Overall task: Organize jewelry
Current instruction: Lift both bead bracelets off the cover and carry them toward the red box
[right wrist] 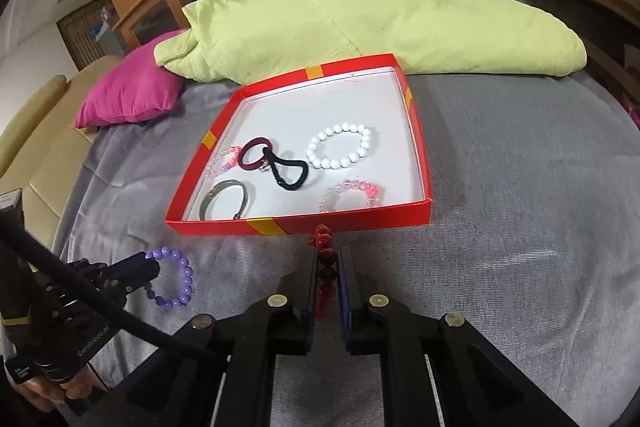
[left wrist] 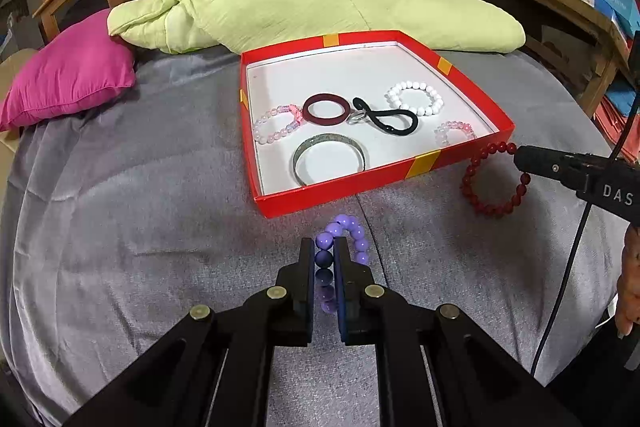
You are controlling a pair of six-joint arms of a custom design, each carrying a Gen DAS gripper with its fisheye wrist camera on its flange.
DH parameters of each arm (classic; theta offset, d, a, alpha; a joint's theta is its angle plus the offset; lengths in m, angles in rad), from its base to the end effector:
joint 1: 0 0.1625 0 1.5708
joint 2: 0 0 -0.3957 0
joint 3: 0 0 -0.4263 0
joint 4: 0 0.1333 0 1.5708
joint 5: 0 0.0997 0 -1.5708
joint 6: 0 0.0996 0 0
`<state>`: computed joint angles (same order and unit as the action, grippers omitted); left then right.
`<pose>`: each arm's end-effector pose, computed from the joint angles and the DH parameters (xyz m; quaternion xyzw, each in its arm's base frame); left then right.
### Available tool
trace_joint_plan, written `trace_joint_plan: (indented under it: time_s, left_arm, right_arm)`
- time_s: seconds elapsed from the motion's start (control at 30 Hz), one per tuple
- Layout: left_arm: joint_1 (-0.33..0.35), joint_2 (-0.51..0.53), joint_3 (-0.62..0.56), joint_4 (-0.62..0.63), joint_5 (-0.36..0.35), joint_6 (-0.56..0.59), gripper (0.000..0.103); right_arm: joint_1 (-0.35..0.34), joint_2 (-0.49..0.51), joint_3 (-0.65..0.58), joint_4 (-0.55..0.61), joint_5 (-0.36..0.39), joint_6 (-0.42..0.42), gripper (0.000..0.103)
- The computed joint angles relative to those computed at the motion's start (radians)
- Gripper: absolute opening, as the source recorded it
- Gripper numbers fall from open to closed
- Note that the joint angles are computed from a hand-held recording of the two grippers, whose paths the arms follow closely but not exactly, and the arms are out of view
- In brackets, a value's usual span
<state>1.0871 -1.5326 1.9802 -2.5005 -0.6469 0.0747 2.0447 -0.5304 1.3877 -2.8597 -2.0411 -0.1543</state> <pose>-0.0514 -0.5554 0.3664 0.1373 0.8650 -0.2971 0.3804 0.4198 -0.6254 0.0014 0.2460 -0.9189 0.2418 0.1916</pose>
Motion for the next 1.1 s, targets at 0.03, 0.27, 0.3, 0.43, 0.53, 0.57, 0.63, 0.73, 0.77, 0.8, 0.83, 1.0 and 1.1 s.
trace_joint_plan:
  time_s: [0.03,0.27,0.3,0.43,0.53,0.57,0.63,0.73,0.77,0.8,0.83,1.0,1.1]
  left_arm:
    - [0.0,0.001,-0.001,-0.003,-0.001,-0.001,0.01]
    - [-0.006,0.008,0.0,-0.019,0.002,0.003,0.01]
    - [-0.006,0.007,0.001,-0.021,0.001,0.004,0.01]
    - [-0.008,0.002,0.004,-0.017,0.005,-0.001,0.01]
    - [-0.007,-0.007,0.004,-0.015,-0.003,-0.006,0.01]
    - [-0.007,-0.009,0.004,-0.012,-0.006,-0.008,0.01]
    - [-0.006,-0.014,0.005,-0.008,-0.012,-0.009,0.01]
    - [-0.005,-0.024,0.006,0.0,-0.02,-0.012,0.01]
    - [-0.005,-0.027,0.008,0.001,-0.021,-0.013,0.01]
    - [-0.006,-0.03,0.009,0.001,-0.022,-0.012,0.01]
    - [-0.006,-0.033,0.011,0.0,-0.022,-0.011,0.01]
    - [-0.003,-0.043,0.015,0.0,-0.02,-0.009,0.01]
    - [-0.002,-0.047,0.016,0.003,-0.021,-0.013,0.01]
  right_arm:
    - [-0.001,0.002,-0.001,-0.003,-0.004,0.002,0.01]
    - [0.006,0.033,-0.019,-0.019,-0.051,-0.008,0.011]
    - [0.009,0.039,-0.023,-0.028,-0.058,-0.019,0.01]
    - [0.021,0.058,-0.025,-0.082,-0.071,-0.063,0.011]
    - [0.03,0.069,-0.026,-0.098,-0.085,-0.08,0.011]
    - [0.033,0.071,-0.025,-0.102,-0.092,-0.083,0.011]
    - [0.037,0.07,-0.017,-0.097,-0.1,-0.067,0.011]
    - [0.041,0.06,0.005,-0.079,-0.11,-0.027,0.011]
    - [0.043,0.054,0.015,-0.072,-0.109,-0.015,0.011]
    - [0.044,0.048,0.023,-0.063,-0.107,-0.003,0.011]
    - [0.045,0.043,0.029,-0.057,-0.106,0.003,0.011]
    - [0.055,0.019,0.054,-0.044,-0.1,0.022,0.011]
    - [0.062,0.009,0.062,-0.041,-0.103,0.017,0.01]
